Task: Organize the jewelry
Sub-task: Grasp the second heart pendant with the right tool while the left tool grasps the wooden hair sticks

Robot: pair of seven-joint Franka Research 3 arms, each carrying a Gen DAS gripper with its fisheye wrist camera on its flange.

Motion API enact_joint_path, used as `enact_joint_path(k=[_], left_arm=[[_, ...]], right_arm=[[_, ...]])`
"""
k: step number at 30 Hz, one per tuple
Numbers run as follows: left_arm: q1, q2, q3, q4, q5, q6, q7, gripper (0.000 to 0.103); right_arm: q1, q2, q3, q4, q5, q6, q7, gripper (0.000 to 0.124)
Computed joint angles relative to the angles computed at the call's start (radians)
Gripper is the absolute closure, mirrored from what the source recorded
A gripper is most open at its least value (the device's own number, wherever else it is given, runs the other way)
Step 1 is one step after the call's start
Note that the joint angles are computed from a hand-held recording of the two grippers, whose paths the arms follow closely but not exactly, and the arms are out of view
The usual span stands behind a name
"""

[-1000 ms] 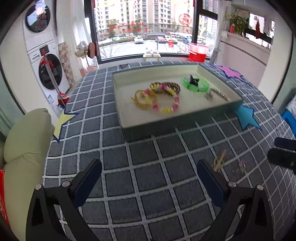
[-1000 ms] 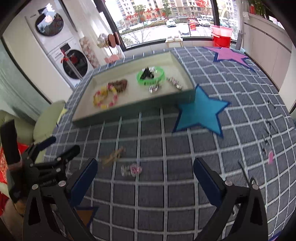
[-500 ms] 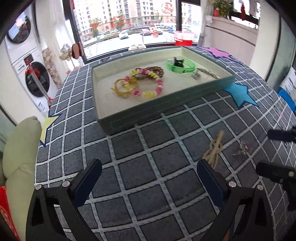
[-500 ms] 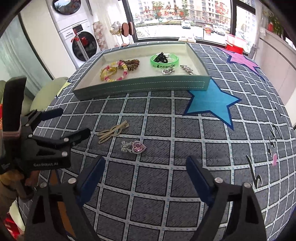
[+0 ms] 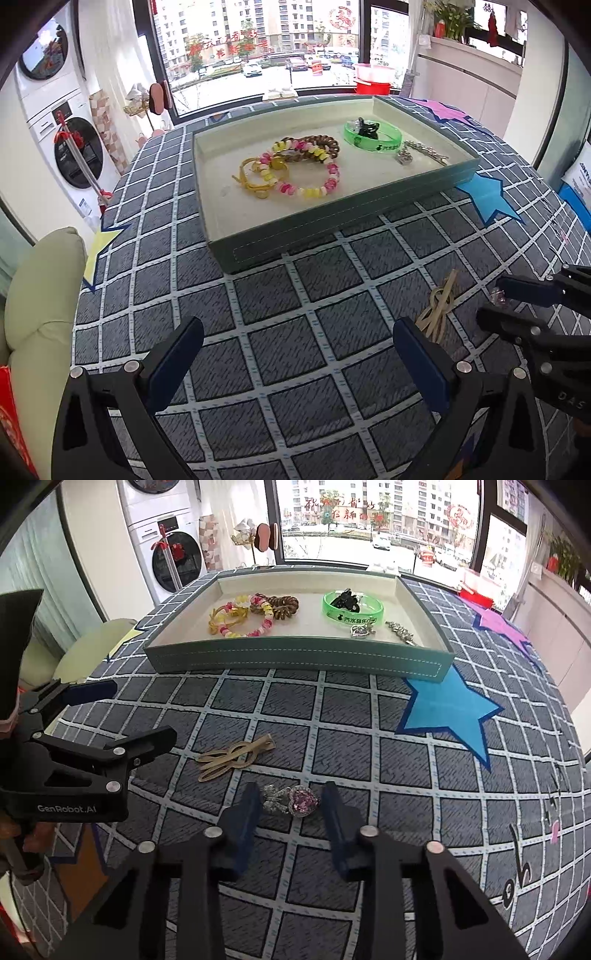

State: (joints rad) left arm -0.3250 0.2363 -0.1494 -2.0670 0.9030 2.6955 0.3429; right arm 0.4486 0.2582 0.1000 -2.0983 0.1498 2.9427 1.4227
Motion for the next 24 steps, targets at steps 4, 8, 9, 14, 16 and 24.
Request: enact_joint_path(k=[4, 8, 9, 14, 16, 24], left_arm=[[-0.001, 0.012, -0.004, 0.013, -0.009, 0.017, 0.028, 0.0], [-0.004, 0.027, -0.007, 0.028, -0.021, 0.056, 0.073, 0.0], [-0.006, 0.032, -0.008, 0.034, -0.024, 0.067, 0.087, 0.0], [-0.008, 0.075, -0.027, 0.08, -0.102, 0.094, 0.219, 0.006], [-0.016, 0.097, -0.031, 0.106, -0.139, 0.086, 0.278, 0.007], [-0.024, 0.144, -0.045, 0.157, -0.278, 0.116, 0.456, 0.055]], right_arm=[[-0.011, -0.003, 0.007, -0.01, 0.021, 0.017, -0.005, 0.089], [-0.047, -0.008, 0.031, -0.015, 0.095, 0.017, -0.029, 0.089], [-0.046, -0.009, 0.027, -0.016, 0.099, 0.018, -0.026, 0.089], [-0.063, -0.024, 0.028, -0.026, 0.132, 0.017, -0.039, 0.089], [-0.068, -0.03, 0.029, -0.029, 0.145, 0.019, -0.044, 0.089], [-0.091, -0.052, 0.039, -0.045, 0.209, 0.023, -0.074, 0.089]])
